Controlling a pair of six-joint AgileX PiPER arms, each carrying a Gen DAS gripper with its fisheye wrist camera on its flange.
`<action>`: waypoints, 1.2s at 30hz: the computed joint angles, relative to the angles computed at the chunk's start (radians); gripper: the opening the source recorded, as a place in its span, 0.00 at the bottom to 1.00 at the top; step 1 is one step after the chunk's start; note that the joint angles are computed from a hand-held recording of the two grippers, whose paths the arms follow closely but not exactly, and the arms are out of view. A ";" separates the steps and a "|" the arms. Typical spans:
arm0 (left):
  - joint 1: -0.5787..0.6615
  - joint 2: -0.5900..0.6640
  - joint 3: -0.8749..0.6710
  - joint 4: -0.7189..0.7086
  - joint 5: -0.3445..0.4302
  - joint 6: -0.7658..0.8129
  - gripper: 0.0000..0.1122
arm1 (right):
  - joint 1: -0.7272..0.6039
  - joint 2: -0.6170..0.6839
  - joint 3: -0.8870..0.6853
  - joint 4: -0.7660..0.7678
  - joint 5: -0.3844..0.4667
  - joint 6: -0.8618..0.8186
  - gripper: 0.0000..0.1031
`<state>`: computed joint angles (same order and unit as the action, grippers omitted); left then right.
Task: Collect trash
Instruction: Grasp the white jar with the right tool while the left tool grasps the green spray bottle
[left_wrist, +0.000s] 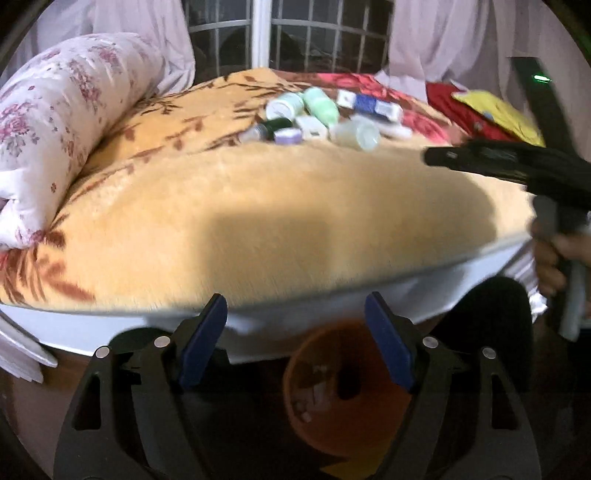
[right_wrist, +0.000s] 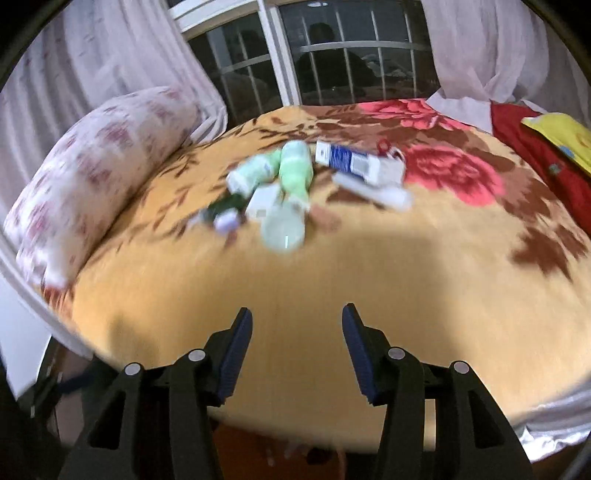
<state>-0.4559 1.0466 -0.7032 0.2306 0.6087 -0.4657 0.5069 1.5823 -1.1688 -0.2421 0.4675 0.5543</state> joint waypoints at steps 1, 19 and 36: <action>0.024 0.004 -0.005 -0.034 -0.008 0.033 0.67 | -0.010 0.047 -0.065 0.017 0.022 -0.030 0.49; 0.316 0.186 -0.130 -0.451 -0.063 0.579 0.68 | -0.040 0.593 -0.790 0.123 0.371 -0.222 0.40; 0.311 0.946 -1.065 -0.196 0.234 0.782 0.68 | -0.088 0.461 -0.503 0.271 0.108 -0.317 0.41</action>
<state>-0.1446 1.9925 -1.7686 0.0344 0.8427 0.3165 0.4191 2.0429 -1.6719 0.0293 0.5759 0.2373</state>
